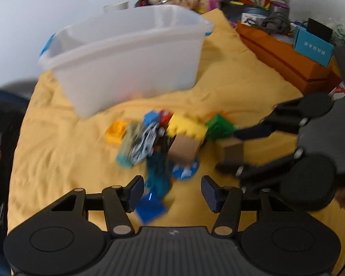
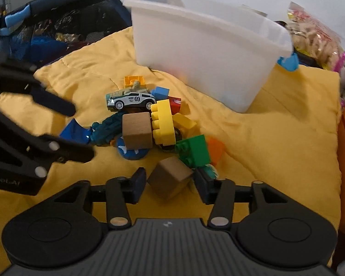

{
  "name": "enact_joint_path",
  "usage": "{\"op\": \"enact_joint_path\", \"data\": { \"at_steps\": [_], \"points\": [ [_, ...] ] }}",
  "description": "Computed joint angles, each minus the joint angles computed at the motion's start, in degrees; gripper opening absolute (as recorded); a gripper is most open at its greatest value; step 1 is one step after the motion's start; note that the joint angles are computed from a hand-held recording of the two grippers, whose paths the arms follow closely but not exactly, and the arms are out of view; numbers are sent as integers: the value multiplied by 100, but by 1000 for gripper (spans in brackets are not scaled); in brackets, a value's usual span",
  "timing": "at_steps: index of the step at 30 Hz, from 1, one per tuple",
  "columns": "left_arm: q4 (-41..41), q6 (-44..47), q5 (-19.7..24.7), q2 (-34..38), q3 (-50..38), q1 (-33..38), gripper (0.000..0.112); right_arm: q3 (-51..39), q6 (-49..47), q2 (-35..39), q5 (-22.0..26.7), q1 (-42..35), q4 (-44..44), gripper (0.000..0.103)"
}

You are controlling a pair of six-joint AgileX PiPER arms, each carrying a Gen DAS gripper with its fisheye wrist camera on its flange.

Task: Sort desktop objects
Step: 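Grasp a brown cardboard cube with left tool while right grasps another brown cube, then carry both brown cubes over the bin and open both tools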

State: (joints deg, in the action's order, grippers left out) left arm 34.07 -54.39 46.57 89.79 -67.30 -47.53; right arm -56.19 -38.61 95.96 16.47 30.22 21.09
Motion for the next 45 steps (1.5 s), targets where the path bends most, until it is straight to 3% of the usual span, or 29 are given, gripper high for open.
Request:
{"op": "enact_joint_path", "data": {
  "at_steps": [4,7,10,14,18,20,24,31,34,35,38,45],
  "points": [
    [-371,1013,-218,495,-454,351,58,-18,-1183,58,101,-213,992,50],
    [-891,1736,-406,731,-669,616,51,253,-1742,-233,267,-418,1614,50],
    [-1343,2161,-462,914,-832,776,33,657,-1869,-577,283,-554,1806,50],
    [-1388,1850,-437,798,-709,711,32,1289,-2310,-991,-107,-532,2166,50],
    [-1617,1865,-116,320,-355,417,32,1662,-1957,-1313,-287,-381,1614,51],
    [-1766,1723,39,-22,-75,186,32,1703,-1521,-1451,-176,-339,1154,51],
    [-1409,1021,149,-382,380,-196,32,1682,-1819,-1505,-53,-450,1598,52],
    [-747,52,78,-204,655,-501,33,1358,-403,-1099,-15,-485,1127,54],
    [-571,-196,-61,-229,757,-526,33,1399,-386,-1067,2,-469,1107,47],
    [-593,-220,-141,-264,804,-495,33,1433,-359,-1055,-8,-461,1091,41],
    [-699,-222,-257,-378,889,-398,32,1514,-397,-1084,-88,-428,1158,41],
    [-605,98,134,-784,513,-212,32,1042,-148,-1287,442,-466,855,41]
  ]
}}
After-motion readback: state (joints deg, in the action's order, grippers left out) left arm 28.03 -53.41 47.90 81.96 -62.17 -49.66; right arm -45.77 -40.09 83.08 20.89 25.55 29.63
